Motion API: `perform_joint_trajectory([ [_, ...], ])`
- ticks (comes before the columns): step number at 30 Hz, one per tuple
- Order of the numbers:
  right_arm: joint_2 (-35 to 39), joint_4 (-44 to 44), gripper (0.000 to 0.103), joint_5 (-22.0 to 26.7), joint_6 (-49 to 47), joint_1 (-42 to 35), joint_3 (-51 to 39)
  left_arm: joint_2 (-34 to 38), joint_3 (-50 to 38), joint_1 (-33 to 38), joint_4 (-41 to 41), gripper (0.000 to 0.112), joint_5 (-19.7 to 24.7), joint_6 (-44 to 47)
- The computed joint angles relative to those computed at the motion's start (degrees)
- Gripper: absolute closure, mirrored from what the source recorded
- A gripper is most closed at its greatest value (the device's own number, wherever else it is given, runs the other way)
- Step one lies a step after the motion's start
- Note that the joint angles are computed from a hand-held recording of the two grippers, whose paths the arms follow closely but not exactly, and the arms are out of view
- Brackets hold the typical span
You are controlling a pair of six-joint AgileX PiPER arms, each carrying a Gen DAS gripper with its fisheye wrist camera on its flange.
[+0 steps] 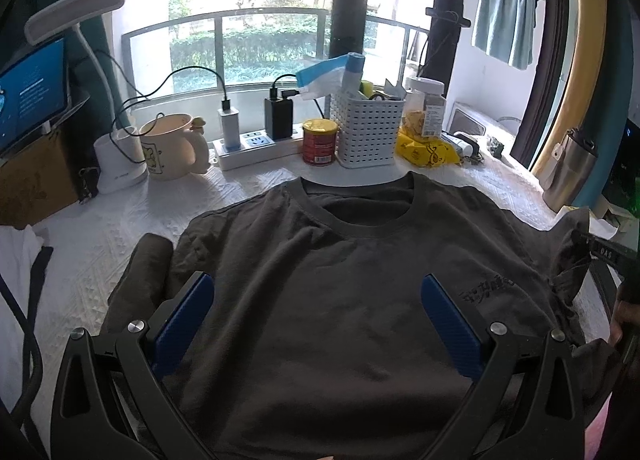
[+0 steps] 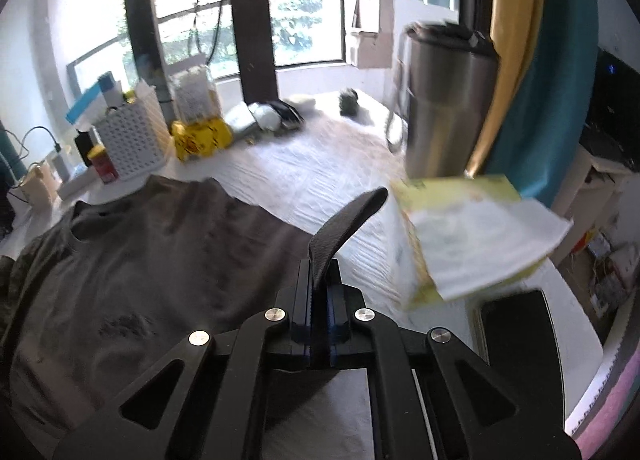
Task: Fold small clothes
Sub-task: 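Grasp the shirt side with the right gripper, fold it over the middle, release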
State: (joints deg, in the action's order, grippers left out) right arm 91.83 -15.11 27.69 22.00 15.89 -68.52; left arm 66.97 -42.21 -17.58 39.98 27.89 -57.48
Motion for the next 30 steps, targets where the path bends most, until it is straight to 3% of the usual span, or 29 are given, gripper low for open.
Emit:
perform_joint_trajectory([
  [12,4.5,-6.6,0.096,5.9,4.7,11.9,-11.4,-6.5,5.6,15.0,-21.8,0.010,-8.4,24.3],
  [19,9.6,-2.5,0.096,8.3,1.4,15.1,-17.8,-10.8,8.2,20.4,-27.8,0.010,-9.1,32.7],
  [24,14.5,5.3,0.096,11.9,-5.9,15.8,-22.2,-12.5,8.9,23.3,-31.8,0.010,-8.5,37.3],
  [30,17.4,11.4,0.096,14.7,-13.0,18.2,-24.1,-13.9,9.1,23.1,-29.7,0.010,-7.2,35.0],
])
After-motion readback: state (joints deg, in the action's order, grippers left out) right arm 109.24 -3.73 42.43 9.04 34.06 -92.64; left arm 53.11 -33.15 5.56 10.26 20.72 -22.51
